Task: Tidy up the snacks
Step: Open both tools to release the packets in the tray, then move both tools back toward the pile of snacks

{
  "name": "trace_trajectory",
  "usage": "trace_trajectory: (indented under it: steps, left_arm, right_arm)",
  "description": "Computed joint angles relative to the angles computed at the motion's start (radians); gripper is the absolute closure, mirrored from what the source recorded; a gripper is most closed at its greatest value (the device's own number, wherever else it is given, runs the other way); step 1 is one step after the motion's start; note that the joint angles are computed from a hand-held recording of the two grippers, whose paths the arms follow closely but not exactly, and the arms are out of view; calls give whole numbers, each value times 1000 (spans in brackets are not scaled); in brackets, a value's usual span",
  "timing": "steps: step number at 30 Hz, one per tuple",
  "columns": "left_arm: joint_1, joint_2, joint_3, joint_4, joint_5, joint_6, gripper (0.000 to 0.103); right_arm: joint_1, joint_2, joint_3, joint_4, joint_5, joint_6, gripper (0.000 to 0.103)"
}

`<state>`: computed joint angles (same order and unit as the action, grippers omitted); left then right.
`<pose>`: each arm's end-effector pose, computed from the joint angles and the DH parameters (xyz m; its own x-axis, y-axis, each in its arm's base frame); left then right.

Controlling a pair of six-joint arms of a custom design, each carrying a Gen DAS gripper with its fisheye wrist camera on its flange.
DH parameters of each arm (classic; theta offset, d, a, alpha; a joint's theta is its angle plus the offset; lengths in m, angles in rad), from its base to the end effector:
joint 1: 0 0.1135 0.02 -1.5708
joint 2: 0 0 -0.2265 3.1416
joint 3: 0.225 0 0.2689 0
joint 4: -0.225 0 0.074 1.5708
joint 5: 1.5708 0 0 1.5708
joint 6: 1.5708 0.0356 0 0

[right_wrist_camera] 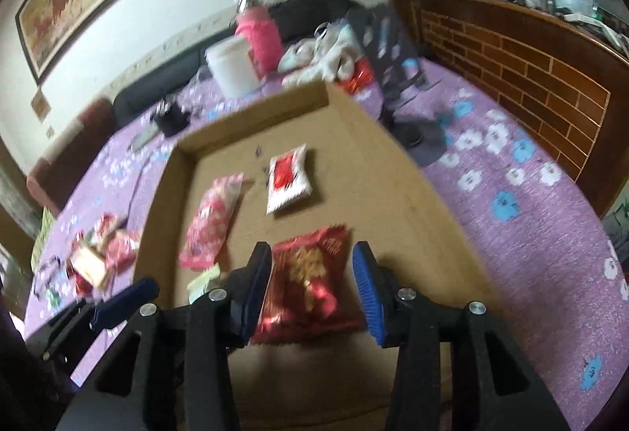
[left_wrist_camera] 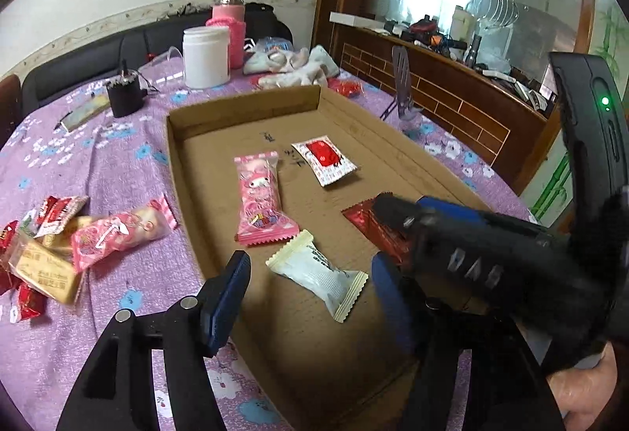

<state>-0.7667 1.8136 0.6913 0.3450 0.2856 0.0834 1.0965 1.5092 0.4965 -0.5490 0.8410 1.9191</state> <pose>0.2230 -0.2287 0.0473 -0.4359 0.5308 -0.7268 0.8496 0.5092 -0.1375 0.1134 0.1628 0.0513 -0.3987 0.5955 -0.6974 0.6307 0.7302 0.2629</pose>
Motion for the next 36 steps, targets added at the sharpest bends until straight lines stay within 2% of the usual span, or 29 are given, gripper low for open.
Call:
trace_trajectory:
  steps: [4, 6, 10, 16, 19, 24, 26, 28, 29, 31, 33, 34, 36]
  left_arm:
    - [3, -19, -19, 20, -9, 2, 36]
    - [6, -41, -34, 26, -15, -1, 36]
    - [18, -130, -65, -33, -1, -4, 36]
    - [68, -330, -155, -149, 21, 47, 36]
    - [150, -412, -188, -218, 68, 85, 36]
    - [383, -471, -235, -287, 163, 227, 36]
    - [489, -440, -232, -292, 196, 299, 35]
    - [596, -367, -212, -267, 211, 364, 35]
    - [640, -316, -190, -253, 215, 384, 35]
    - [715, -207, -134, -215, 207, 400, 35]
    - [767, -111, -72, -182, 175, 398, 35]
    - [790, -72, -36, -192, 174, 400, 35]
    - [845, 13, 64, -259, 207, 400, 35]
  right_arm:
    - [53, -6, 9, -135, 60, 167, 60]
    - [60, 7, 25, -174, 81, 198, 60]
    - [65, 44, 66, -221, 115, 196, 60]
    - [66, 68, 91, -197, 150, 124, 60]
    - [70, 89, 114, -209, 164, 112, 60]
    - [99, 108, 183, -255, 142, 121, 60]
    - [112, 111, 248, -257, 129, 60, 60]
    - [105, 126, 325, -214, 114, -79, 60]
    - [98, 130, 347, -171, 106, -150, 56]
    - [53, 151, 411, -23, 41, -371, 52]
    - [13, 196, 474, 67, -35, -492, 52]
    - [-24, 234, 515, 133, -98, -574, 52]
    - [-83, 316, 600, 174, -193, -634, 52]
